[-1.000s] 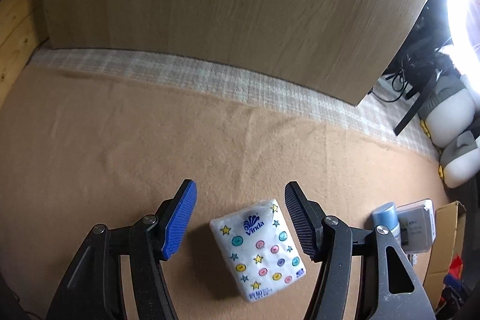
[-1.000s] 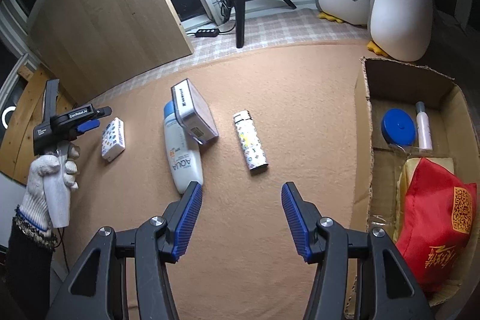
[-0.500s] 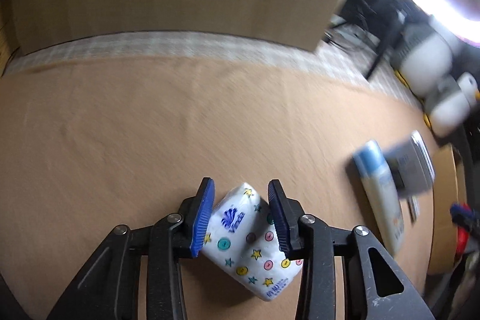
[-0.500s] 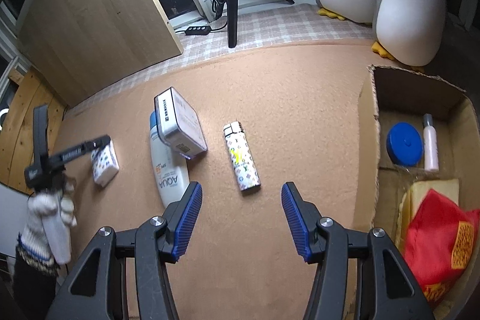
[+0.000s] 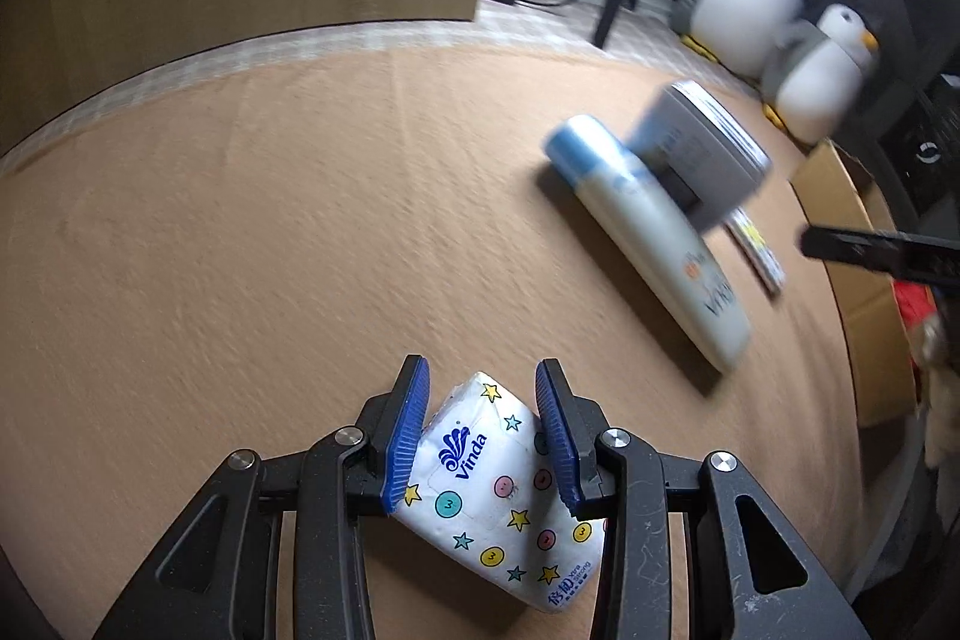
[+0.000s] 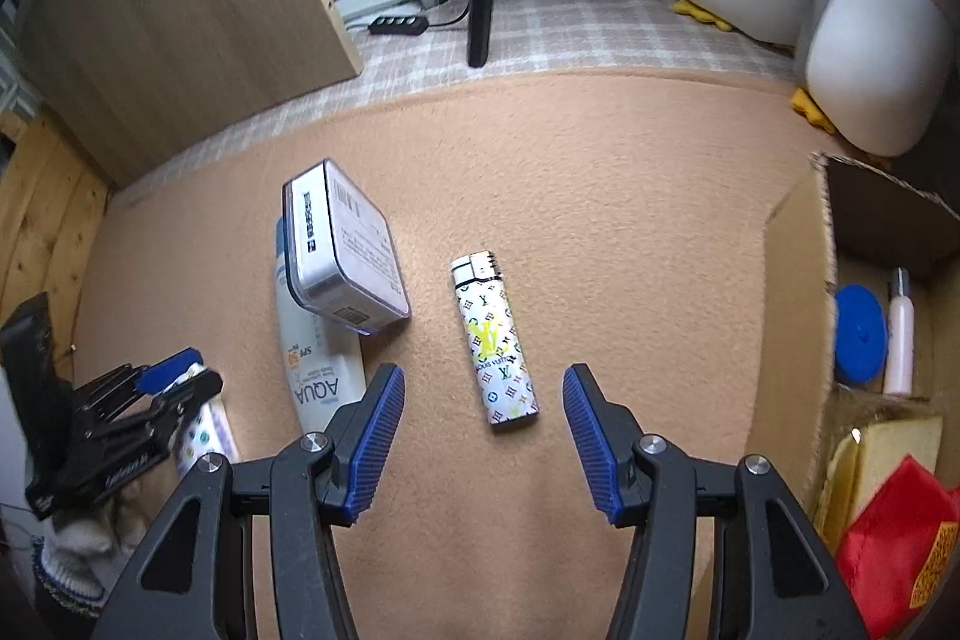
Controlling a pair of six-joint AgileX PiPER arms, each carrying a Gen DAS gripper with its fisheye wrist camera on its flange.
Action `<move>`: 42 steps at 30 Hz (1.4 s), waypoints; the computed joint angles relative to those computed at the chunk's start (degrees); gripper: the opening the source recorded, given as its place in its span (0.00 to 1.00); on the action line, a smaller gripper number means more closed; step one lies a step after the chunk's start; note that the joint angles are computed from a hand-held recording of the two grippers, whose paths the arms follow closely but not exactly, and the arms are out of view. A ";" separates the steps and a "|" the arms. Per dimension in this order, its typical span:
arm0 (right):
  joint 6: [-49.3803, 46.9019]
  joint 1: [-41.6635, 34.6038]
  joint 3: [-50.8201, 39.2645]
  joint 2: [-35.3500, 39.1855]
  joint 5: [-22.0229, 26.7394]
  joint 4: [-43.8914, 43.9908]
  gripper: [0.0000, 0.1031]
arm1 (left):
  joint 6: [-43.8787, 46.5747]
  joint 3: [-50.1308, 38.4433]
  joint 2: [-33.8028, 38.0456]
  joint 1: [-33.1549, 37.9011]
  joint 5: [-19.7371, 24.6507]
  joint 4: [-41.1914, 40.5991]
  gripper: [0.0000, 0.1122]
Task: Organize objects
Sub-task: 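Regrasp the tissue pack with the left tool while the right tool closes on the patterned lighter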
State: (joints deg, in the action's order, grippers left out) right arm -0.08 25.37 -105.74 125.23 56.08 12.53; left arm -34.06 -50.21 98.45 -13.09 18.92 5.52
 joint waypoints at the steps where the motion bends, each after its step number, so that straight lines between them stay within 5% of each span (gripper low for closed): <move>1: 0.14 0.13 -0.63 0.67 0.23 -0.47 0.50 | -1.64 0.05 -0.25 -0.77 0.38 1.57 0.36; 5: 0.16 0.45 -3.31 3.29 1.26 -2.37 0.50 | -10.41 0.33 -2.71 -2.97 3.19 8.70 0.44; 7: 0.09 0.49 -4.41 4.29 1.63 -3.20 0.50 | -17.02 1.85 -5.91 -3.61 4.05 12.45 0.64; 12: -0.84 0.03 -7.33 7.00 2.73 -3.51 0.50 | -22.40 6.40 -12.98 -3.83 5.10 10.71 0.73; 16: -1.41 -0.36 -8.44 8.18 3.24 -3.43 0.50 | -14.64 7.86 -12.08 -1.70 4.12 -1.05 0.73; 21: -2.71 -0.76 -9.32 8.85 3.64 -2.88 0.50 | -13.19 6.70 -8.79 -1.74 3.07 -4.38 0.73; 36: -3.18 -0.52 -12.14 10.54 5.00 -3.86 0.50 | -20.49 -5.78 0.85 -8.92 12.30 8.26 0.72; 42: -2.92 0.44 -12.22 10.47 4.71 -6.59 0.36 | -19.48 -4.34 0.59 -9.01 12.66 8.26 0.55</move>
